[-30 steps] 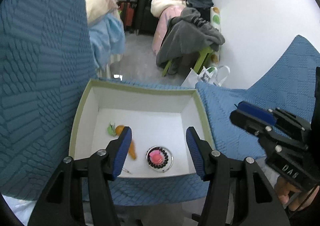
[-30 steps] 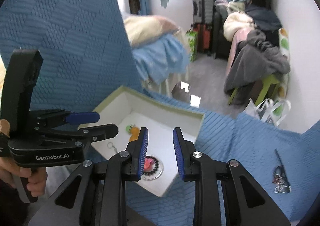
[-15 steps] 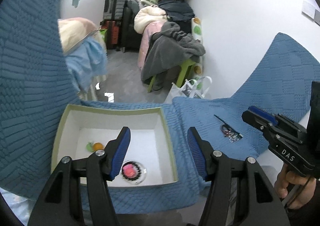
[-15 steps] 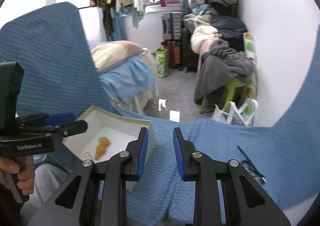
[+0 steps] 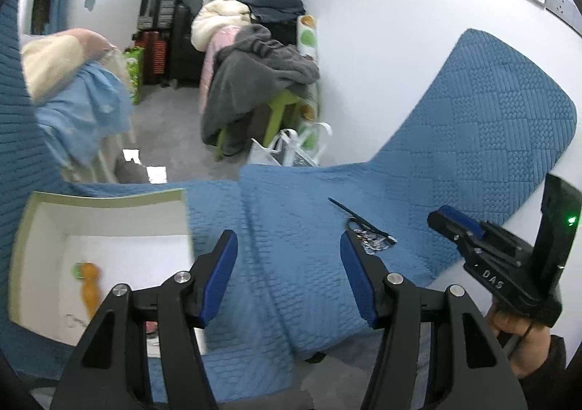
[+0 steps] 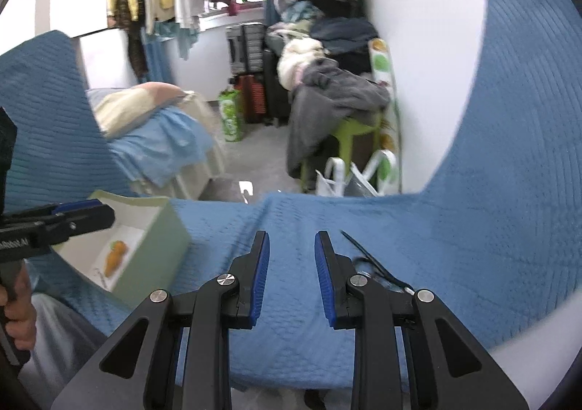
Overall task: Organize jewelry
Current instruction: 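Move both tools back to the remaining jewelry on the chair, then grasp the black patterned ring with left tool while right tool grasps the red bead strand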
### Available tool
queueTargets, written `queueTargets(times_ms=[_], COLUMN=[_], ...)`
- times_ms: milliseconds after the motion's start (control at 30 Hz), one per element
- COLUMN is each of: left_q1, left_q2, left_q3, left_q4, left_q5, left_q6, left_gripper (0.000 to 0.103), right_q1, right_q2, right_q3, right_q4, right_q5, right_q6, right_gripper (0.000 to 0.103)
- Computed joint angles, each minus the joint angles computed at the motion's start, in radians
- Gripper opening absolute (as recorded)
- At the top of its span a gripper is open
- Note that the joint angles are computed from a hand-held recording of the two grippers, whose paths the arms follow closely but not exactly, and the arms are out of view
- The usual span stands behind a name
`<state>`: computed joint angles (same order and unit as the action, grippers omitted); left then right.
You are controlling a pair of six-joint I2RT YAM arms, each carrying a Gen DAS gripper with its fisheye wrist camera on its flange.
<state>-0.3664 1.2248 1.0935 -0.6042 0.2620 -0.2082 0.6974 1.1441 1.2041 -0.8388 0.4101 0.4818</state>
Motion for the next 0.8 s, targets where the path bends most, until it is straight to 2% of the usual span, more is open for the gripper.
queueTargets(times_ms=[167, 367, 600, 700, 800], left_q1=[-0.107, -0.195, -0.248, -0.249, -0.257], left_q2=[0.079, 0.232, 0.439, 0.551, 0.649], left_q3=[0.001, 0.025, 0.101, 0.158, 0.226], left_q4=[0.054, 0.134, 0.223, 0.259, 0.265], left_q5=[-0.032, -0.003, 0.043, 0.079, 0.106], left_q6=[-0.048, -0.125, -0.167, -0.187, -0.181], left_gripper=[0.057, 0.050, 0.047, 0.047, 0.042], right_q1=[-0.137, -0.331, -0.470, -0.506, -0.542], right_q2=[-0.097, -0.137, -0.067, -0.017, 0.013], right_q3=[-0.154, -0.305, -0.389, -0.392, -0.399], right_q4=[0.041, 0.101, 0.207, 0.233, 0.257], right_q5=[-0.083, -0.234, -0.397, -0.413, -0.439], right_q6=[-0.030, -0.088, -0.144, -0.176, -0.190], right_gripper=[0.023, 0.023, 0.023, 0.023, 0.023])
